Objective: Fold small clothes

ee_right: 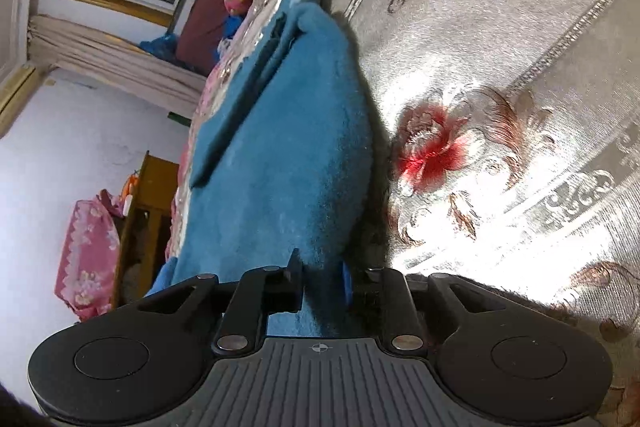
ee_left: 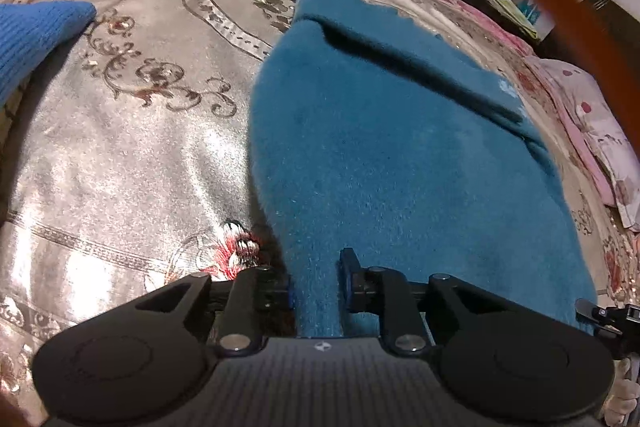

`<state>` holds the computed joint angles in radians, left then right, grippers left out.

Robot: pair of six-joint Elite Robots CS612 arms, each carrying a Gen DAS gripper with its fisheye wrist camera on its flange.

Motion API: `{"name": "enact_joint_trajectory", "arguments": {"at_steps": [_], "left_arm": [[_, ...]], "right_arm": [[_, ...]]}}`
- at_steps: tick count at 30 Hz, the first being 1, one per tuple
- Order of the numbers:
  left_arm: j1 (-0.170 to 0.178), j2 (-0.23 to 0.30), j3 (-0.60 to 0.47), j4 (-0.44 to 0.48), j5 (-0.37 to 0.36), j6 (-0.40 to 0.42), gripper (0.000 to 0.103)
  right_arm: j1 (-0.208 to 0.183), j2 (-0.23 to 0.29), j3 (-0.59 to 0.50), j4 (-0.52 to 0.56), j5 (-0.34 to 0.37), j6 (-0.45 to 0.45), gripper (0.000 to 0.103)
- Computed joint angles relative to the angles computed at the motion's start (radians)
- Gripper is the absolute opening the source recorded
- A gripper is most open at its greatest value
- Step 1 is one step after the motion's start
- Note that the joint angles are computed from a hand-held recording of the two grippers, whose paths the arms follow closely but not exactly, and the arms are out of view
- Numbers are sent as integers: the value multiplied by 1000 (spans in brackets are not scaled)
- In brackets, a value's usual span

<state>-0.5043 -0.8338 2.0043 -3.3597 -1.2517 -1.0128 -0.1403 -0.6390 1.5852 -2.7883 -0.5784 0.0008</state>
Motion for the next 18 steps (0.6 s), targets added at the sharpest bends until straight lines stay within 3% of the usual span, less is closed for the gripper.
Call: {"name": "enact_joint_trajectory", "arguments": {"at_steps": [4,9,12,18], "left_arm": [[-12,-18,-5,66,37,-20,18],[-9,-27,-14,57,34,-36,17],[3,-22,-11,-19,10,-40,17],[36,12,-12,-237,-40,-70,16]], "right_arm": [[0,-1,4,-12,3,3,18],[-8,1,9,-44,44,36,15],[-12,12,2,-60,90,84,14],[-13,49,-25,-221,201,295,13]]}}
